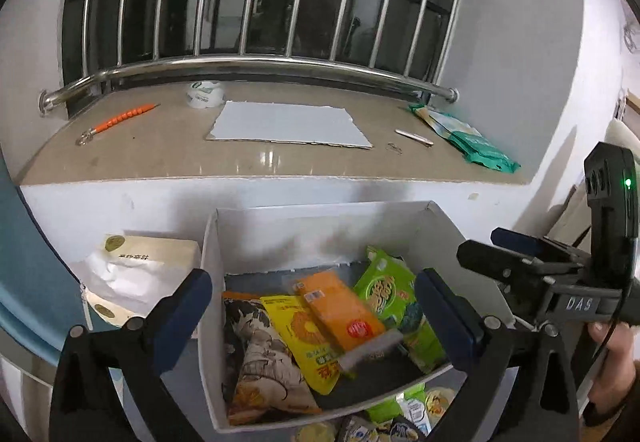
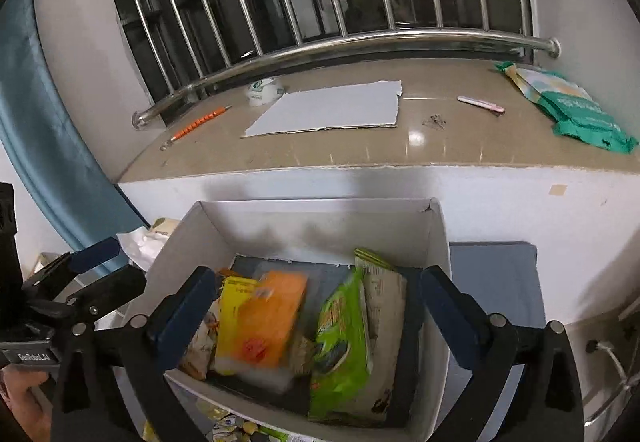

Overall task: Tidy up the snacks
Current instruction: 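Carry both bags into the white box and release them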

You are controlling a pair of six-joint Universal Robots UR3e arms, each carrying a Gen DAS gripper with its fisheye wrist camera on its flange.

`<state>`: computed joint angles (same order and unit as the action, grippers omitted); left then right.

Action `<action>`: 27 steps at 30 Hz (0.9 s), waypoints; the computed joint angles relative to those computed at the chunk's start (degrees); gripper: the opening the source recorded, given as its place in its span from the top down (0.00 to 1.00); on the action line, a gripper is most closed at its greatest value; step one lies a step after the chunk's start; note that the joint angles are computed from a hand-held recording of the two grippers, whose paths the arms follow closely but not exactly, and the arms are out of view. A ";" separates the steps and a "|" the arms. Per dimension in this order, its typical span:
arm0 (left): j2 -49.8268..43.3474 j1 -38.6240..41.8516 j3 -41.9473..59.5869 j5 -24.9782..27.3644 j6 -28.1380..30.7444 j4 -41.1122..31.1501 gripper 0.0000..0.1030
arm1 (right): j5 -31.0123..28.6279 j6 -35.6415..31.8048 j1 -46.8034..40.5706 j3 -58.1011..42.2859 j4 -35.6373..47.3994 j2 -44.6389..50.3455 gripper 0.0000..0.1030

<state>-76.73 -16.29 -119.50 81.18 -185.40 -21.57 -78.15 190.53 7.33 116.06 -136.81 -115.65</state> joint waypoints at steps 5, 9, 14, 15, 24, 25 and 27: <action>6.53 -0.53 -2.42 -0.10 1.29 -3.02 0.00 | 1.20 1.85 -0.21 0.87 2.10 -5.52 0.00; 17.79 -1.76 -7.78 0.38 2.28 -6.04 0.00 | 2.23 0.51 -0.04 2.36 7.55 -16.28 0.00; 34.32 -6.34 -14.45 1.72 2.03 -13.79 0.00 | -15.19 10.24 19.64 4.67 6.26 -22.33 0.00; 38.40 -7.83 -16.14 2.04 1.58 -15.95 0.00 | -19.68 13.22 25.64 5.59 4.75 -22.46 0.00; 32.33 -54.82 -26.64 39.71 -27.33 -5.80 0.00 | -55.52 51.26 77.43 11.81 -1.70 -8.32 0.00; 28.92 -60.82 -26.58 44.93 -32.38 -5.10 0.00 | -56.88 54.96 79.99 12.62 -2.67 -6.84 0.00; 26.19 -67.13 -26.63 48.86 -38.27 -5.46 0.00 | -56.55 57.06 81.33 15.27 -7.00 -5.03 0.00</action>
<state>-50.53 -83.42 -146.13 130.04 -223.67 -27.02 -134.70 247.59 88.66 131.33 -143.81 -120.68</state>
